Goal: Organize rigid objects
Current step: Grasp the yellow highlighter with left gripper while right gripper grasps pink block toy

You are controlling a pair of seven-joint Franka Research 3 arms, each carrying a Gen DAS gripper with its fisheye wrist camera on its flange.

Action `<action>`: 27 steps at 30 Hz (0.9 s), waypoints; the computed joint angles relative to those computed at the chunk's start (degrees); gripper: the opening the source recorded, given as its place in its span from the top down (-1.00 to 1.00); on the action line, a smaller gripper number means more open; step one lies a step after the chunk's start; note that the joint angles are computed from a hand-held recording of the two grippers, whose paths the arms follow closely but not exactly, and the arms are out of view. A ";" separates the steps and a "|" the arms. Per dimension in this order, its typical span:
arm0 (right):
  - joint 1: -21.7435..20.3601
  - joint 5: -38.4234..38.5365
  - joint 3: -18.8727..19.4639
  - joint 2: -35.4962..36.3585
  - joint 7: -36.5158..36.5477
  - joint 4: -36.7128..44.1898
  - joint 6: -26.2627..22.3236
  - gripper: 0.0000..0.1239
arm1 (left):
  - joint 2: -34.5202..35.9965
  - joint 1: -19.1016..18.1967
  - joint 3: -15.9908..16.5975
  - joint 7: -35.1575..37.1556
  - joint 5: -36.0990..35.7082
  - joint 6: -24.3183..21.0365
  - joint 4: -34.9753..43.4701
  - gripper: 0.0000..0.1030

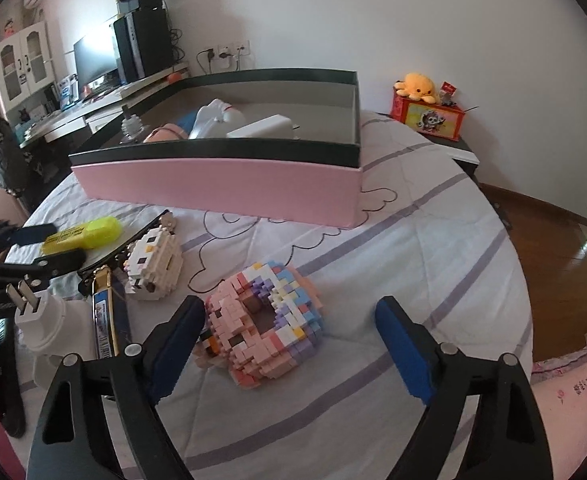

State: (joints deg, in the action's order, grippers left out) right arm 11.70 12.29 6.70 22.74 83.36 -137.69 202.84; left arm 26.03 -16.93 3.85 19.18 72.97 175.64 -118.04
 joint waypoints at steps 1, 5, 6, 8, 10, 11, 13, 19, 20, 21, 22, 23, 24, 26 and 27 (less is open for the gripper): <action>0.15 -0.04 -0.10 0.07 -0.18 0.18 -0.23 -0.42 | 0.06 0.53 -0.77 1.71 -1.28 -0.42 0.11 -0.32; -2.51 -3.00 2.02 0.50 0.62 0.81 -1.19 -0.17 | 0.53 0.73 -1.24 6.14 -2.07 1.66 0.38 0.12; -2.57 -3.29 2.04 0.54 0.66 0.86 -1.35 -0.04 | 0.49 0.56 -1.01 6.66 -2.41 2.44 0.16 0.21; -3.48 -4.39 2.65 0.57 1.14 0.69 -1.16 0.02 | 0.35 0.41 -0.77 8.32 -3.67 4.49 -0.65 0.45; -5.08 -6.12 3.83 0.54 2.17 0.34 -0.65 0.03 | -0.07 -0.58 0.27 9.34 -4.56 6.26 -1.70 0.53; -6.05 -7.24 4.51 0.50 2.87 0.06 -0.31 0.03 | -0.39 -0.76 0.45 10.20 -5.37 7.35 -2.50 0.53; -5.94 -7.91 4.32 0.08 3.30 -0.52 -0.44 0.03 | -1.13 -1.27 0.67 12.02 -6.67 9.05 -4.13 0.52; -3.44 -6.53 2.37 -0.79 3.43 -1.95 0.27 0.03 | -1.16 -3.95 3.10 13.08 -11.43 9.87 -5.07 0.35; -3.10 -6.24 2.11 -0.70 3.37 -1.92 0.41 0.03 | -1.10 -4.37 3.18 13.97 -12.17 9.05 -4.83 0.28; -3.07 -6.23 2.02 -0.67 3.34 -1.86 0.22 0.03 | -1.01 -4.69 3.33 14.61 -13.09 8.64 -4.65 0.24; -3.02 -6.17 1.97 -0.69 3.35 -1.84 0.32 0.02 | -0.79 -5.31 3.82 14.95 -13.88 8.48 -4.47 0.22; -3.00 -6.11 1.94 -0.57 3.41 -1.69 0.23 0.02 | -0.37 -6.23 4.74 15.20 -14.33 8.76 -4.11 0.23; -3.01 -6.12 1.90 -0.54 3.38 -1.67 0.27 0.02 | -0.14 -7.39 6.02 15.30 -14.51 9.44 -4.04 0.25; -2.50 -5.74 1.52 -0.44 2.97 -1.63 0.50 0.02 | 0.40 -10.67 9.77 15.03 -14.58 11.63 -4.13 0.49; -2.78 -5.99 1.73 -0.40 3.07 -1.76 0.77 0.03 | 0.78 -13.92 13.27 14.48 -14.52 13.22 -4.34 0.49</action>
State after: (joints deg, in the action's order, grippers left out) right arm 8.92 6.30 8.43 22.34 86.43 -139.45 203.61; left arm 26.81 -30.85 17.12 33.65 58.45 188.86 -122.38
